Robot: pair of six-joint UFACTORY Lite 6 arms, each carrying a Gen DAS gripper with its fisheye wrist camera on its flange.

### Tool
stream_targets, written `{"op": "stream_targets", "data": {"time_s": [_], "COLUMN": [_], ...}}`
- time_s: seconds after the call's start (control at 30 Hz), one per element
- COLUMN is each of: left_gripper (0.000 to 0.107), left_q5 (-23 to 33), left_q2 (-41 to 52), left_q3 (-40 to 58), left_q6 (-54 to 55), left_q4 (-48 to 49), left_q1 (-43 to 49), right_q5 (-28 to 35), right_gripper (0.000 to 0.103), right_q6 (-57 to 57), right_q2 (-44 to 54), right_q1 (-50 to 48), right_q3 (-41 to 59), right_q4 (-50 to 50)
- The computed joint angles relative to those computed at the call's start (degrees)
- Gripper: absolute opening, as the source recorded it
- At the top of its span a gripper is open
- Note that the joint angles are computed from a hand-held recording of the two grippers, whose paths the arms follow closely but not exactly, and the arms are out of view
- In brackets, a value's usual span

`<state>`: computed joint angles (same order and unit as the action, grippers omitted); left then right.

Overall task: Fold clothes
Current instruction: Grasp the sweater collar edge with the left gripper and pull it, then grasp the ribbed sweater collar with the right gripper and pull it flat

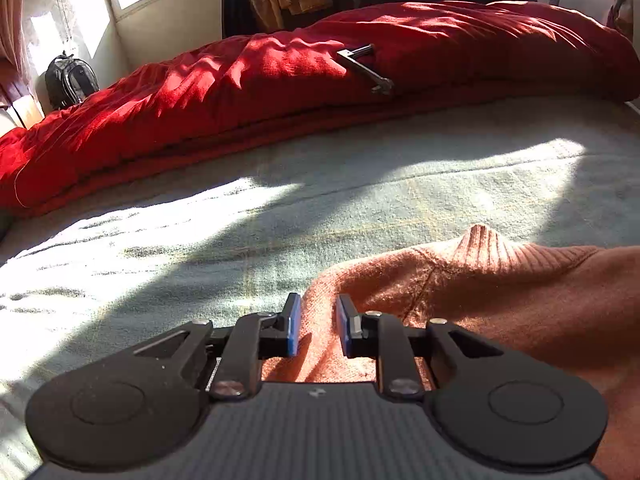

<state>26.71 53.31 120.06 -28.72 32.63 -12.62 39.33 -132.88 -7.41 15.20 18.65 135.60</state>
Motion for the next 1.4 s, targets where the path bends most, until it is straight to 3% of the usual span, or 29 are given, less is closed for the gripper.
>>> {"op": "stream_targets", "data": {"time_s": [0.13,0.4,0.6,0.73,0.9,1.2,1.27,1.4], "left_gripper": [0.035,0.036,0.034,0.03,0.031,0.046,0.047,0.06], "left_q5": [1.1,5.4,8.1,6.5,-0.2,-7.5,-9.4,-13.1], "left_q2": [-3.9,-1.1,4.8,4.2,-5.2,-24.3,-30.4,-45.1], "left_q3": [-1.4,6.8,11.4,5.3,-9.6,-34.3,-42.0,-59.0], "left_q6": [5.3,33.0,35.2,36.2,39.2,42.9,46.7,67.1], "left_q4": [-4.9,-35.9,-44.5,-49.7,-50.4,-53.4,-57.2,-77.0], "left_q1": [-3.0,-11.6,-16.0,-17.1,-18.7,-16.4,-15.4,-13.5], "right_q5": [-0.9,-2.6,2.4,5.6,7.1,8.8,10.2,11.1], "right_gripper": [0.103,0.103,0.103,0.103,0.103,0.103,0.103,0.1], "right_q6": [1.2,9.6,18.8,21.7,21.9,17.8,17.2,19.0], "right_q2": [-6.2,-17.1,-23.5,-23.1,-21.7,-16.3,-15.2,-11.7], "right_q1": [-0.8,-8.1,-20.6,-26.5,-28.8,-30.9,-32.8,-34.7], "right_q3": [-2.2,-4.8,-6.1,-5.5,-5.0,-3.3,-2.7,2.5], "right_q4": [-1.4,-9.8,-21.8,-24.9,-25.6,-24.5,-25.0,-27.2]}}
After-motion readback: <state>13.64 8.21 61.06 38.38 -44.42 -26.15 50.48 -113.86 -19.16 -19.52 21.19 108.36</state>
